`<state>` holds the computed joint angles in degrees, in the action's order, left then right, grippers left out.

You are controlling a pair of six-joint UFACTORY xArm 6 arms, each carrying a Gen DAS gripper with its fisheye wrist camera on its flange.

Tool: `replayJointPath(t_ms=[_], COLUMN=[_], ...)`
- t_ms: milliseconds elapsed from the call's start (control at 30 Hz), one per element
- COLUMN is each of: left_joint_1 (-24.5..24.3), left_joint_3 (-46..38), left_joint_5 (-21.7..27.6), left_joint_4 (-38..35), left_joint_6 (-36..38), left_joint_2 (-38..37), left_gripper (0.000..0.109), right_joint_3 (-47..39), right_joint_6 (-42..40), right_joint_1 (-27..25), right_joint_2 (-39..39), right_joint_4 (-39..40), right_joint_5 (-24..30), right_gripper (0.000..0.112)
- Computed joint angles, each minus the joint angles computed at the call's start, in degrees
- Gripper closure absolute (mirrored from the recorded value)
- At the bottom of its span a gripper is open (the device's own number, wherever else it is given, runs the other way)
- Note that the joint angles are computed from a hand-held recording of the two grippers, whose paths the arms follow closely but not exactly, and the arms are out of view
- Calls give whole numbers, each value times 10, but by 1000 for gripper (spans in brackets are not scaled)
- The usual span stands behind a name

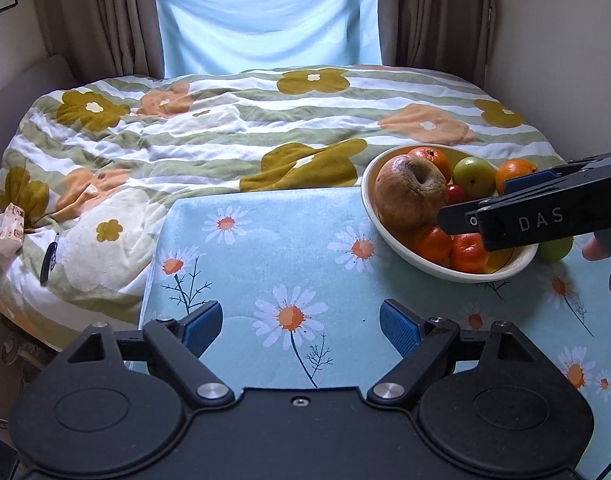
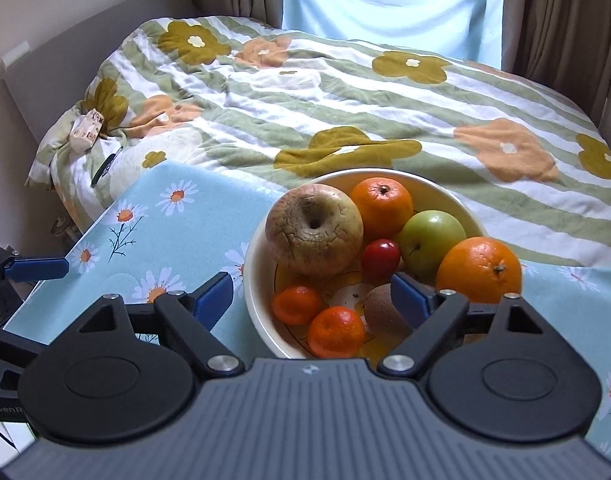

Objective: Organize fruits
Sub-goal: 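Carry both tangerines into the white bowl with both tools and release, then withdraw both open tools toward the green apple and red tomato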

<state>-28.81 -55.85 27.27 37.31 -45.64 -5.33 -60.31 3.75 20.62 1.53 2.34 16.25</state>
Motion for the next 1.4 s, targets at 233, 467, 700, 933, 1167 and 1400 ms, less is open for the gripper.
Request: replayJointPath(t_ms=[233, 467, 700, 933, 1167, 1400], left_joint_1=[-1, -5, -14, -28, -55, -96], left_joint_3=[8, 20, 33, 33, 7, -50], left_joint_5=[-11, -33, -58, -85, -93, -64], left_joint_4=[19, 26, 20, -6, -18, 1], left_joint_6=[-9, -6, 13, 48, 72, 51], left_joint_2=[-24, -44, -60, -59, -35, 15], left_gripper=[19, 19, 19, 19, 19, 19], right_joint_3=[32, 82, 135, 187, 239, 284], right_joint_6=[89, 174, 271, 342, 346, 301], right_joint_1=[-2, -8, -17, -24, -47, -89], right_joint_2=[-48, -120, -200, -280, -354, -406], right_joint_4=[-85, -164, -251, -314, -314, -283], right_joint_5=[8, 19, 47, 87, 119, 144], right_gripper=[11, 11, 11, 11, 11, 11])
